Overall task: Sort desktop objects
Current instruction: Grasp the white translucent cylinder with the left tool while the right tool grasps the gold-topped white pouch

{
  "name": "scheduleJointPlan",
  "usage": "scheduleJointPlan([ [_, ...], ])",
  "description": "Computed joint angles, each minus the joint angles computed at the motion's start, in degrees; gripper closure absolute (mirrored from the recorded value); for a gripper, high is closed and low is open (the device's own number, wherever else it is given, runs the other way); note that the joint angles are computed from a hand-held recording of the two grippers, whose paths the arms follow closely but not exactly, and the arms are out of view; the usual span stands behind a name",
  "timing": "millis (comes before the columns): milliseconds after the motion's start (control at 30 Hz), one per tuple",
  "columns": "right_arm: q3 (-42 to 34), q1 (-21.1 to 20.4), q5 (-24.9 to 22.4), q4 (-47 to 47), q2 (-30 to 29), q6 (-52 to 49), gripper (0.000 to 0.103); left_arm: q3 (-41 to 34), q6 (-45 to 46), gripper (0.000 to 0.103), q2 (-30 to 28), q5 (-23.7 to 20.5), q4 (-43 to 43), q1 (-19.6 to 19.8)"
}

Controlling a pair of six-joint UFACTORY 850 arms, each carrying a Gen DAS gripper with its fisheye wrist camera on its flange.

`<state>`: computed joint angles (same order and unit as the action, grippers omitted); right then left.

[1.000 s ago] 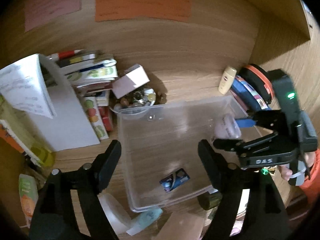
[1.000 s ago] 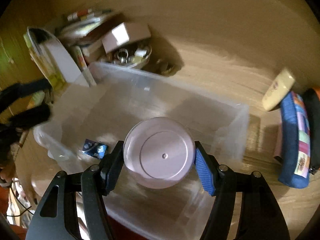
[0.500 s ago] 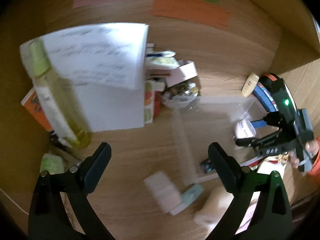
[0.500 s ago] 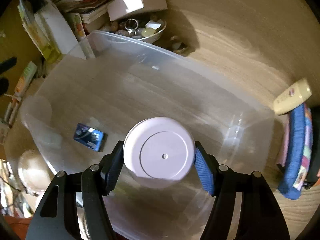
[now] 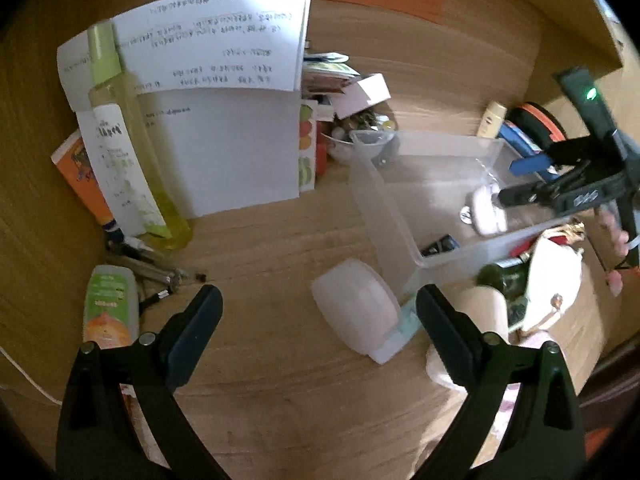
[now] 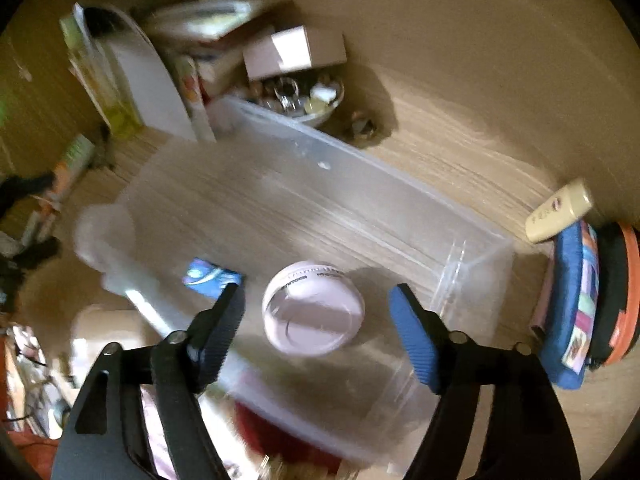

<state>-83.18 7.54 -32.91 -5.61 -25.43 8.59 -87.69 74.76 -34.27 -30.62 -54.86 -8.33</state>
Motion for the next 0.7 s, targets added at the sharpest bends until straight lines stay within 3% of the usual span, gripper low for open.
scheduleJointPlan([
  [100, 4.24, 0.08, 3.43, -0.65, 4.45, 1.76, 0.021, -0.04, 1.99, 0.005, -0.57, -3.19, 0.25, 0.69],
  [333, 16.56, 0.23, 8.73, -7.52, 14.40, 14.44, 0.021, 2.57, 8.70, 0.005, -0.26, -2.20, -2.65, 0.85],
  [500, 21.38, 1.28, 11.36, -15.30, 16.74, 24.94, 0.021, 1.07, 11.08, 0.005, -1.83, -4.19, -5.20, 1.09],
  [633, 22.24, 1.97, 12.99, -12.89, 16.37, 22.38, 0.024, -0.63, 13.35, 0.005, -3.16, -7.16, -6.84, 1.09],
  [700, 22.36, 2.21, 13.47, -9.16, 16.06, 18.61, 0.032, -1.54, 12.21, 0.005, -3.89, -7.59, -5.72, 0.70],
])
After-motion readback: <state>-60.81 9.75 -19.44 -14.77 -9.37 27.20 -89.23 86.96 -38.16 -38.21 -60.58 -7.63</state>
